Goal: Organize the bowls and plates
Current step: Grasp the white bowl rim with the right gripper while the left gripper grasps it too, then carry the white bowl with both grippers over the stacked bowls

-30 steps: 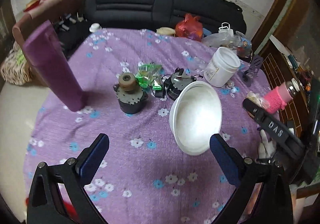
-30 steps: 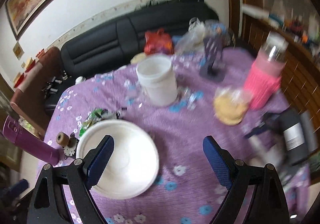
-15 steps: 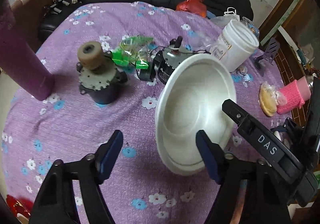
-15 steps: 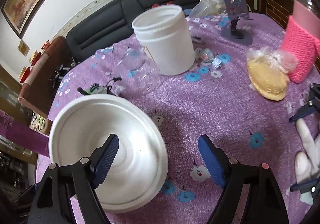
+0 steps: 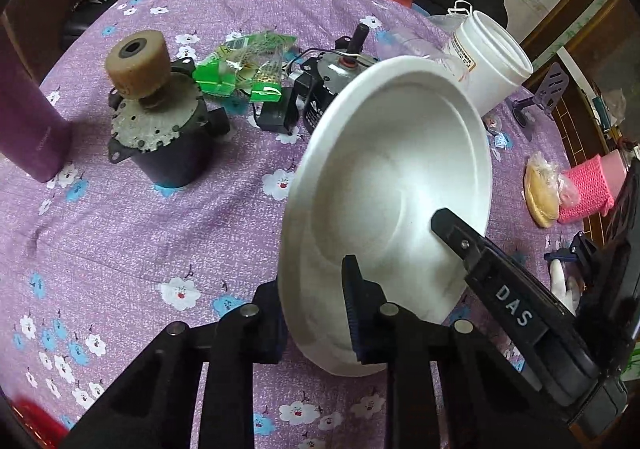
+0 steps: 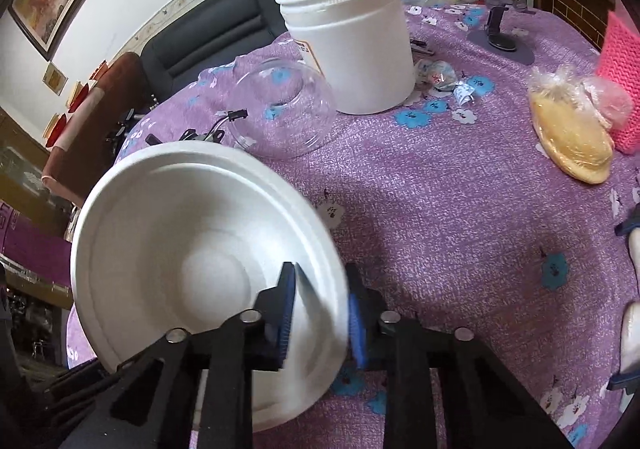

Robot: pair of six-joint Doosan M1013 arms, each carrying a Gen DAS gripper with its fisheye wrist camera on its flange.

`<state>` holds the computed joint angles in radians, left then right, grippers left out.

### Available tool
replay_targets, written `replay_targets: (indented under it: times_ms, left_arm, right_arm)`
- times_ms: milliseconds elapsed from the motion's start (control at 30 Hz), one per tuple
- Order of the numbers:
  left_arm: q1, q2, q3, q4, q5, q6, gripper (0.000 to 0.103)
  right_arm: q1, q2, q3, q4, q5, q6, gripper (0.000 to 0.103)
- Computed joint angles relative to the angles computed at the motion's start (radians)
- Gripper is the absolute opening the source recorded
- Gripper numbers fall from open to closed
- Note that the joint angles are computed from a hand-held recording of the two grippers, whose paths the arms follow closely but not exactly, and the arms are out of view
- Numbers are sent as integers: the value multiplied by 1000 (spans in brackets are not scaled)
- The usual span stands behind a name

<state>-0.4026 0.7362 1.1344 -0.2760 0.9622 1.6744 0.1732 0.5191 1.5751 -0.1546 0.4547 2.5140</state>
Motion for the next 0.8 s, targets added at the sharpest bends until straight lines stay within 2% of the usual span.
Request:
replay_targets:
  times_ms: [233,500,800]
  left_arm:
    - [2,-55,74,8,-42,5,22]
    - [11,-140,200,-4,-84,29,22]
    - [22,-237,350,-22,-134,61,22]
  right_arm:
    - [12,-35,36,13,-28,0,21]
    - [54,-99,100,-60,-57,80,21]
    - [125,-167,176,-235,-73,250,21]
